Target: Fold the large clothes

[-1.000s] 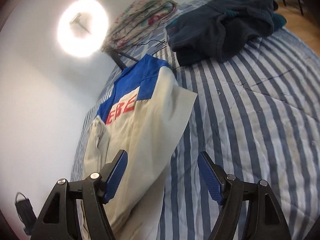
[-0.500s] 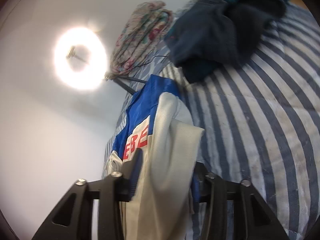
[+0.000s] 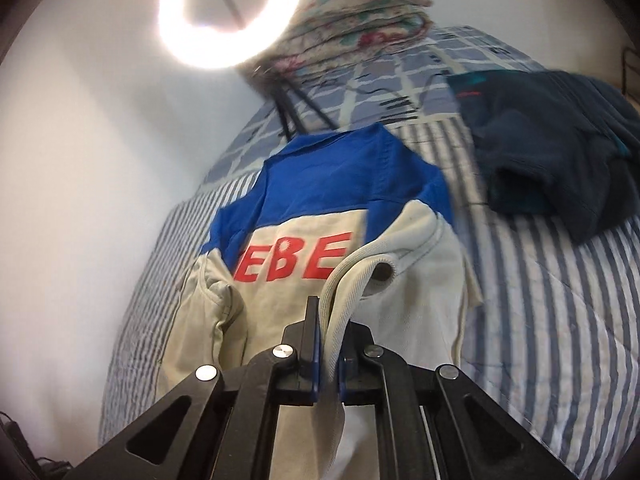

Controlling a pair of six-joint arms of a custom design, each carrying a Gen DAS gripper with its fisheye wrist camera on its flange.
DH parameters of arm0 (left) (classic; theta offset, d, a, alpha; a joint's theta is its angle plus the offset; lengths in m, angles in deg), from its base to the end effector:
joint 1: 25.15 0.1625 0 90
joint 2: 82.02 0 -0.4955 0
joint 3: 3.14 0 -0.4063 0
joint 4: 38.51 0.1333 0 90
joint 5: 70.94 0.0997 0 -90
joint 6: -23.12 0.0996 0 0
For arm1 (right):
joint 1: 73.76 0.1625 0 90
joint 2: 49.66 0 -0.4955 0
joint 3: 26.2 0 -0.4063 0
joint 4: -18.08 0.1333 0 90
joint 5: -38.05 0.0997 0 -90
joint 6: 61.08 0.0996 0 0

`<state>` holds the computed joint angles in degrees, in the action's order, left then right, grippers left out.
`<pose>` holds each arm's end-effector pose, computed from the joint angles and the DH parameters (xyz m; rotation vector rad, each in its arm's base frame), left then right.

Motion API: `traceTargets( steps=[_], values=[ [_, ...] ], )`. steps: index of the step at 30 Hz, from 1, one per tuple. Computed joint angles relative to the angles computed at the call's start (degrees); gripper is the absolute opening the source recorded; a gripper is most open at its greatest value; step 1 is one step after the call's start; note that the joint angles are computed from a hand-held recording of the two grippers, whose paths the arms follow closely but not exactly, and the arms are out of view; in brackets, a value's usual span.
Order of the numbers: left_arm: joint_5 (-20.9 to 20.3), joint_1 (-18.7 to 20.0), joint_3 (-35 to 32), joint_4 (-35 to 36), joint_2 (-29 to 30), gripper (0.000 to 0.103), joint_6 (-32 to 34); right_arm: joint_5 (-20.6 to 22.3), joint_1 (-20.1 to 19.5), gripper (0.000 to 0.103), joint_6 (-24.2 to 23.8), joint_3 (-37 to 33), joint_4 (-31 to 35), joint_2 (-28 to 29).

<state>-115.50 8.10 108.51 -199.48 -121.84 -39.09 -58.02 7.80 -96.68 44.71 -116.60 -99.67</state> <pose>-0.3947 -0.5030 0.0224 -0.1146 2.5729 -0.9192 -0.0003 -0.8382 0.3468 0.6376 -2.7749 0.4991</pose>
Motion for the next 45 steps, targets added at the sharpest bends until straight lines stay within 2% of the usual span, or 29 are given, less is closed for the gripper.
traceTargets(
  steps=[7, 8, 9, 10, 11, 12, 14, 17, 19, 23, 31, 34, 35, 39, 45],
  values=[
    [-0.46, -0.22, 0.93, -1.38, -0.65, 0.049, -0.24, -11.46, 3.70, 0.004, -5.37, 1.69, -2.21, 4.98],
    [-0.63, -0.27, 0.92, -1.54, -0.67, 0.049, 0.02, -12.46, 3.96, 0.010, -6.03, 1.74, -2.07, 5.46],
    [-0.71, -0.34, 0.90, -1.60, -0.67, 0.049, 0.20, -12.19, 3.99, 0.021, -5.99, 1.48, -0.43, 5.63],
    [-0.72, -0.45, 0.91, -1.64, -0.68, 0.049, 0.29, -10.15, 3.79, 0.029, -5.41, 1.07, 2.27, 5.25],
    [-0.79, -0.54, 0.90, -1.65, -0.70, 0.049, 0.33, -6.25, 3.30, 0.039, -5.01, 0.85, 5.07, 4.41],
    [-0.87, -0.65, 1.04, -2.00, -0.75, 0.049, 0.42, -1.73, 2.68, 0.040, -5.09, 0.61, 7.81, 3.41],
    [-0.71, -0.78, 1.21, -2.22, -0.84, 0.049, 0.38, 2.99, 1.95, 0.040, -5.28, 1.43, 8.38, 1.46],
    [-0.87, -1.02, 1.73, -2.88, -1.10, 0.049, 0.12, 3.28, 1.36, 0.034, -3.46, 3.08, 6.75, -1.02],
    [-1.01, -1.34, 2.04, -3.15, -1.16, 0.049, 0.11, 4.42, 0.48, 0.034, -2.38, 4.33, 7.83, -3.25],
    [-2.20, -1.92, 2.20, -4.19, -0.41, 0.049, 0.48, 3.77, -0.60, 0.034, -3.89, 9.44, 7.61, -8.85],
    [-9.42, -2.38, 0.96, -11.03, 3.83, 0.049, 3.25, -0.52, -2.11, 0.036, -7.02, 20.84, 6.54, -20.15],
    [-12.74, -2.03, 0.09, -13.13, 6.14, 0.049, 3.18, -2.30, -3.21, 0.043, -8.66, 25.64, 5.76, -24.53],
    [-14.08, -1.82, -0.27, -13.53, 6.97, 0.049, 2.90, -3.13, -3.72, 0.049, -9.58, 27.72, 5.29, -26.31],
    [-17.27, -1.68, -1.52, -13.62, 9.82, 0.049, 2.02, -5.91, -6.79, 0.062, -11.58, 34.38, 5.89, -32.18],
    [-18.29, -2.27, -3.57, -11.28, 12.81, 0.049, 3.11, -7.66, -12.70, 0.064, -9.73, 38.94, 11.41, -36.66]
  ],
)
